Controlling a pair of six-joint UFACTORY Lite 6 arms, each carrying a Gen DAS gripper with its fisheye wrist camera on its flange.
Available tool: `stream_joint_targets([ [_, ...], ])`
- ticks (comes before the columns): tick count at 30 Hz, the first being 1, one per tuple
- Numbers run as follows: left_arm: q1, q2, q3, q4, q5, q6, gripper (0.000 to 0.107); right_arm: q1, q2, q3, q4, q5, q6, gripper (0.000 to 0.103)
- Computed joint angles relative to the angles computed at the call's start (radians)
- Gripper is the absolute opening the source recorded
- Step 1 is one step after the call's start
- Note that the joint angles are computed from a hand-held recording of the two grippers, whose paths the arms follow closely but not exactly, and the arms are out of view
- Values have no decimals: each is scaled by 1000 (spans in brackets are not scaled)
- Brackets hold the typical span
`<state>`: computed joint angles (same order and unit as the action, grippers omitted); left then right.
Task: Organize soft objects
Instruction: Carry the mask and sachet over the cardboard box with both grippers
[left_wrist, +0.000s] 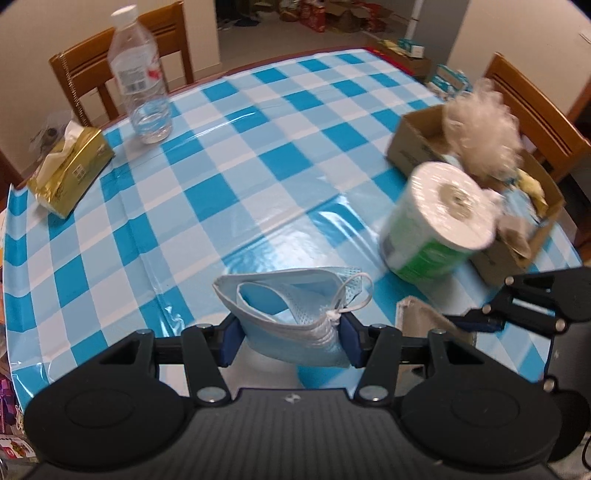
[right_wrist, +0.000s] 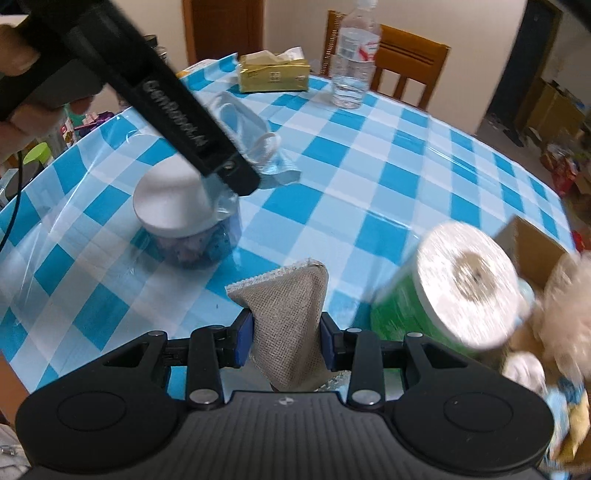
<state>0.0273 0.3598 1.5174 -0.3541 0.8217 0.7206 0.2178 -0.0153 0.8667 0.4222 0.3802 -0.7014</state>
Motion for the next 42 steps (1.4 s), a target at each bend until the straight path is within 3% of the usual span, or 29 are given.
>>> stream_joint_targets([
  [11,-41,-269,-272,-97,10,145,53,-79,-314,-199,-180,98,262,42],
  [15,-96,-327,-312,-81,7,83,53,-192,-391,-229,-110,150,122,42],
  [19,-191,-378,-340,-27,-23,-49,53,-375,-412,-222,45,224,-161,42],
  [26,-419,-346,-280,109,-86,-395,53,-728,-292,-108,258,380,-647,42],
  [31,-569,-241,-171,215,-123,-620,53,-917,-120,39,343,429,-875,42],
  [42,-733,27,116,338,-131,-854,53,-1032,310,460,432,389,-999,42],
])
